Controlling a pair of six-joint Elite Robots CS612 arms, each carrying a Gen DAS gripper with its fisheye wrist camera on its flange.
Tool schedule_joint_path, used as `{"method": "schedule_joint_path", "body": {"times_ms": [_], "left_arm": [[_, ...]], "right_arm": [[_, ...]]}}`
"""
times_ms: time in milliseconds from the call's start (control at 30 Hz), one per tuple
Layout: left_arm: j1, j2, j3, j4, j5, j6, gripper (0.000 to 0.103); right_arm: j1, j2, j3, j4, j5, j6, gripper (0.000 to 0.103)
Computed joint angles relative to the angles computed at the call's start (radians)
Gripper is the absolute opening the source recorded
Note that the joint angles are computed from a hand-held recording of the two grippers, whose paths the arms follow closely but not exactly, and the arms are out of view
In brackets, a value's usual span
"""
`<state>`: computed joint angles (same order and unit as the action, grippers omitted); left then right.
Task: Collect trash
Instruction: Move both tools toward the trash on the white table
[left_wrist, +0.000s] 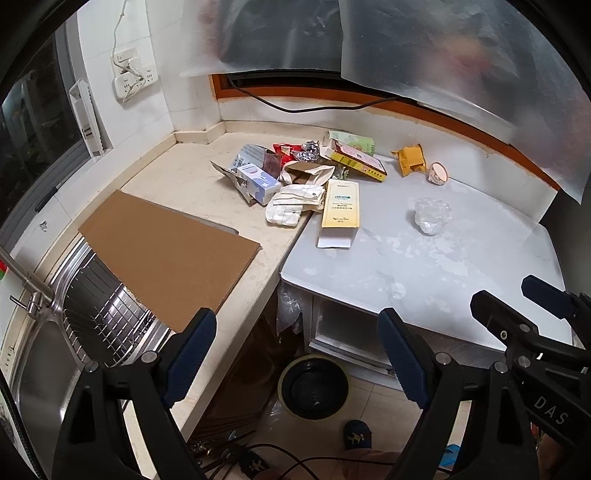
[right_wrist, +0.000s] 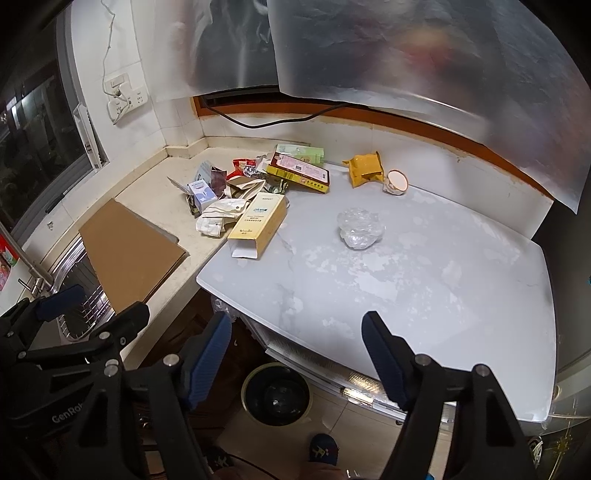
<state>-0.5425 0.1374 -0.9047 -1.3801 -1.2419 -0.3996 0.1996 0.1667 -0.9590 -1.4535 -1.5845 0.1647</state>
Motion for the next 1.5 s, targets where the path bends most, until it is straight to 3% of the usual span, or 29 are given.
{"method": "schedule_joint_path", "body": {"times_ms": [900,1500], "left_arm": [[-0.002,0.006,-0.015,-0.017,-0.004,0.025,0.087],[0.003,-0.026,0.063,-0.091,-0.03,0.098,0.088]], "right_arm": [[0.0,0.012,-0.034,0.001,-0.012,0.021,0.073],[-0.011,-0.001,-0.001,-0.047,-0.022,0.049,0.073]]}}
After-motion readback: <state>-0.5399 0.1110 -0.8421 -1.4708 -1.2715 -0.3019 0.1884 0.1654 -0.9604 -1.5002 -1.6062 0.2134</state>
